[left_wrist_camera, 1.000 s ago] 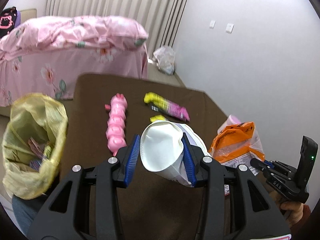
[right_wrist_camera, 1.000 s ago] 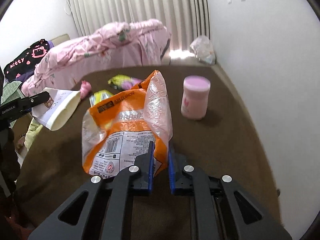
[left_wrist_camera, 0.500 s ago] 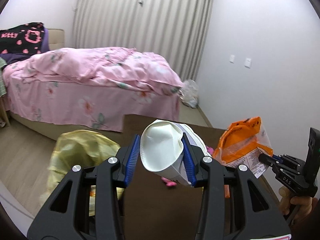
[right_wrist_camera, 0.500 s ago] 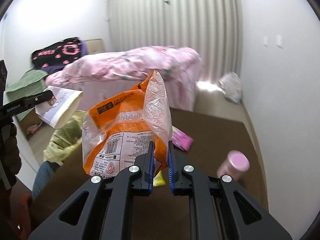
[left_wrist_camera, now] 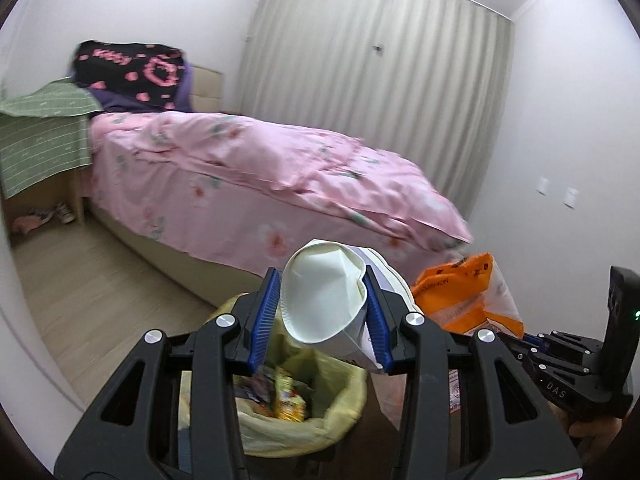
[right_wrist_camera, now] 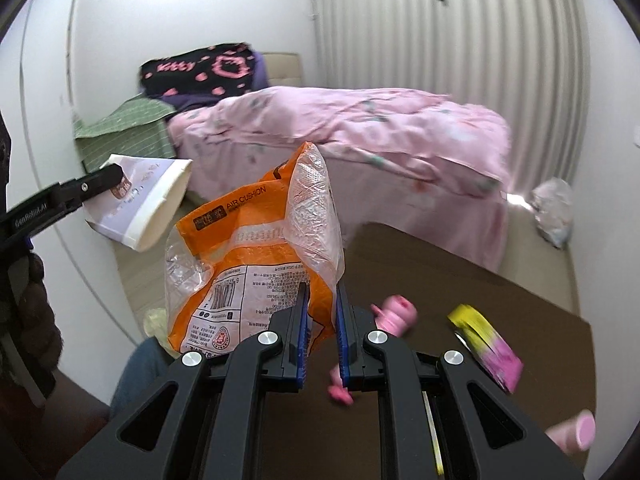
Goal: Collect trash
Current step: 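Carry the cup and orange bag over the yellow bag and open both tools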
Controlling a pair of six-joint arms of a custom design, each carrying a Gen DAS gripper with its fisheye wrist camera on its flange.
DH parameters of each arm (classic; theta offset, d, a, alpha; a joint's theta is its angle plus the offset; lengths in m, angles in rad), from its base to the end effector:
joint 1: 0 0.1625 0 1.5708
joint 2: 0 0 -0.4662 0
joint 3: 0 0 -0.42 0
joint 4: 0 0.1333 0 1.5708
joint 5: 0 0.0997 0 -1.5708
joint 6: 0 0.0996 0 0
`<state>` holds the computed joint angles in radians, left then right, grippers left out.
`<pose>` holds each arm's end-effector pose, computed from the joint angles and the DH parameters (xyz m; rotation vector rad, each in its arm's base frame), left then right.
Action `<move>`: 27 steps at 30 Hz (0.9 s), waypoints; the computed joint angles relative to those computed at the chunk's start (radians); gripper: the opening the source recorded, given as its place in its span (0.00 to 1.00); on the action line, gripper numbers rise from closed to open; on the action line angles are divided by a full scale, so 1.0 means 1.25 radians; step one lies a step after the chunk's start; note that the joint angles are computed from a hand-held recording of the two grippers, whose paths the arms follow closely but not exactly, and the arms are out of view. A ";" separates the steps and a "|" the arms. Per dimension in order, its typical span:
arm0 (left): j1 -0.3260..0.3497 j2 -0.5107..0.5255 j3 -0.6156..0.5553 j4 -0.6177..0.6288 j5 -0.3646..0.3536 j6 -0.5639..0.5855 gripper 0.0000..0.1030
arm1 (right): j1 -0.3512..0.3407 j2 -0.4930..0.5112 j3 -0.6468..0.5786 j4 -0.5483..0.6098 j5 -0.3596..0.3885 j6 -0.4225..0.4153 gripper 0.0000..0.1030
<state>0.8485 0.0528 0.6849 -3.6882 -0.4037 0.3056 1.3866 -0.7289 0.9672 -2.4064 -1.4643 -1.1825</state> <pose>-0.3824 -0.7742 -0.0541 0.0294 1.9398 -1.6079 -0.0223 -0.9052 0.3481 1.3550 -2.3911 0.7485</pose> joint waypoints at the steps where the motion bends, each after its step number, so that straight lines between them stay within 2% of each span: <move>1: 0.004 0.002 -0.005 -0.006 0.012 -0.002 0.38 | 0.011 0.021 -0.022 0.014 -0.016 0.001 0.12; 3: 0.015 -0.009 0.021 -0.009 0.020 -0.048 0.38 | 0.023 0.059 -0.068 0.070 -0.027 0.007 0.12; 8: 0.046 0.017 -0.015 0.019 0.033 -0.101 0.38 | 0.038 0.148 -0.164 0.166 -0.082 -0.010 0.12; 10: 0.063 0.028 -0.033 0.076 0.032 -0.154 0.38 | 0.039 0.184 -0.216 0.205 -0.099 -0.002 0.12; 14: 0.103 0.011 -0.009 0.233 0.007 -0.336 0.38 | 0.039 0.247 -0.312 0.260 -0.131 0.024 0.12; 18: 0.128 -0.018 0.034 0.310 -0.036 -0.462 0.38 | 0.037 0.287 -0.366 0.290 -0.145 0.028 0.12; 20: 0.135 -0.027 0.047 0.329 -0.057 -0.494 0.38 | 0.033 0.297 -0.385 0.310 -0.138 0.034 0.13; 22: 0.136 -0.032 0.054 0.330 -0.072 -0.499 0.38 | 0.029 0.302 -0.395 0.326 -0.135 0.044 0.19; 23: 0.136 -0.034 0.058 0.321 -0.081 -0.495 0.39 | 0.028 0.303 -0.398 0.328 -0.131 0.047 0.30; 24: 0.135 -0.034 0.060 0.313 -0.086 -0.491 0.45 | 0.026 0.301 -0.397 0.329 -0.124 0.049 0.38; 25: 0.133 -0.034 0.061 0.307 -0.088 -0.487 0.52 | 0.024 0.297 -0.391 0.327 -0.119 0.049 0.39; 27: 0.126 -0.031 0.056 0.301 -0.069 -0.471 0.55 | 0.021 0.280 -0.363 0.297 -0.119 0.041 0.39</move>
